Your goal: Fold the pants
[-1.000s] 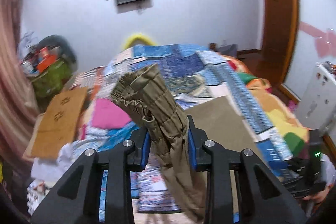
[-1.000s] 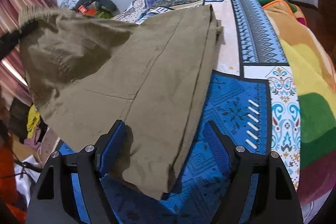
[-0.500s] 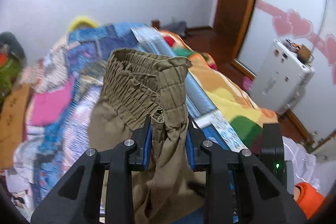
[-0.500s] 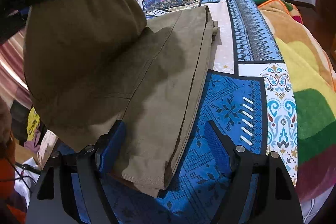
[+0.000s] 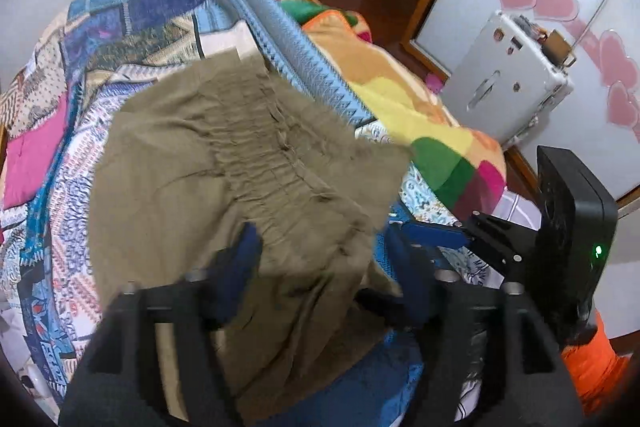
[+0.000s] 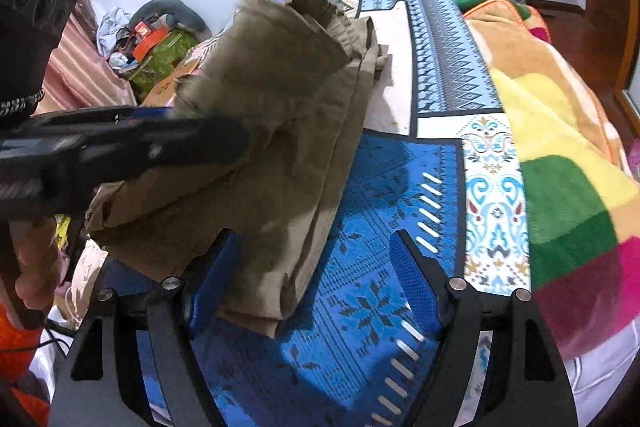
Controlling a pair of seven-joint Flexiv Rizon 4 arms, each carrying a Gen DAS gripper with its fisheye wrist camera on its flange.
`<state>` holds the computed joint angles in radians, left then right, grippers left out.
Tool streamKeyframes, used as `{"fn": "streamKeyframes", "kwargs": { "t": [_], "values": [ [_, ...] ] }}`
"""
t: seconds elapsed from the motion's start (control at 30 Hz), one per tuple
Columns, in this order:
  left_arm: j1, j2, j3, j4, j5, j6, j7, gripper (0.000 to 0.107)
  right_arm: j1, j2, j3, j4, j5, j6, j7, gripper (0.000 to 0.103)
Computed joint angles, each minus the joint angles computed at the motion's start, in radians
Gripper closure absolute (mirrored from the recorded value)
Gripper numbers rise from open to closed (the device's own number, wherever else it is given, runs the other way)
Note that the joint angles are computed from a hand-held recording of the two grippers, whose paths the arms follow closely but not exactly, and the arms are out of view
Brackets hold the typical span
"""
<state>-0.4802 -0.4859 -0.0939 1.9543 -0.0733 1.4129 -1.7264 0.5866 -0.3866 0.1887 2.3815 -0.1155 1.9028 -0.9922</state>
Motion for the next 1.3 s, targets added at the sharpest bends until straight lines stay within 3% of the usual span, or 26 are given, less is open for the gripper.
{"fn": "streamKeyframes", "kwargs": {
  "t": [0.2,0.33,0.5,0.6,0.67,0.8,0.9,0.97,1.03,1.1,1.2,1.3],
  "values": [
    [-0.081,0.071,0.179,0.018,0.13,0.027,-0.111,0.027,0.132,0.088,-0.106,0.049,0.107,0.02,-0.046,0.029],
    [-0.113,0.079,0.306,-0.023,0.253,-0.018,-0.232,0.024,0.179,0.108,-0.144,0.034,0.17,0.032,-0.089,0.029],
    [-0.027,0.043,0.314,-0.094,0.318,-0.095,-0.267,0.023,0.187,0.082,-0.152,-0.027,0.202,0.04,-0.127,0.029],
    [0.047,-0.007,0.272,-0.156,0.321,-0.141,-0.234,0.023,0.183,0.044,-0.153,-0.065,0.2,0.021,-0.127,0.029],
    [0.082,-0.048,0.245,-0.199,0.311,-0.17,-0.204,0.023,0.128,0.008,-0.107,-0.089,0.167,0.0,-0.104,0.029],
    [0.157,-0.151,0.166,-0.293,0.235,-0.225,-0.089,0.023,0.094,-0.03,-0.081,-0.101,0.111,-0.058,-0.069,0.028],
    [0.161,-0.229,0.153,-0.376,0.199,-0.292,-0.037,0.023,0.059,-0.046,-0.055,-0.091,0.079,-0.03,-0.053,0.028],
    [0.131,-0.283,0.182,-0.444,0.212,-0.35,-0.032,0.023,0.002,-0.049,-0.011,-0.094,0.042,-0.038,-0.042,0.028],
    [0.109,-0.31,0.207,-0.475,0.237,-0.377,-0.031,0.018,-0.001,-0.049,-0.014,-0.094,0.026,-0.04,-0.035,0.028],
    [0.05,-0.323,0.285,-0.484,0.317,-0.341,-0.098,0.004,0.006,-0.05,-0.026,-0.096,0.015,-0.041,-0.033,0.028],
    [0.022,-0.304,0.329,-0.449,0.383,-0.306,-0.163,0.004,-0.013,-0.058,-0.016,-0.112,-0.003,-0.055,-0.021,0.028],
    [0.029,-0.27,0.337,-0.393,0.403,-0.293,-0.211,0.004,0.046,-0.041,-0.081,-0.115,0.01,-0.074,-0.009,0.028]
  ]
}}
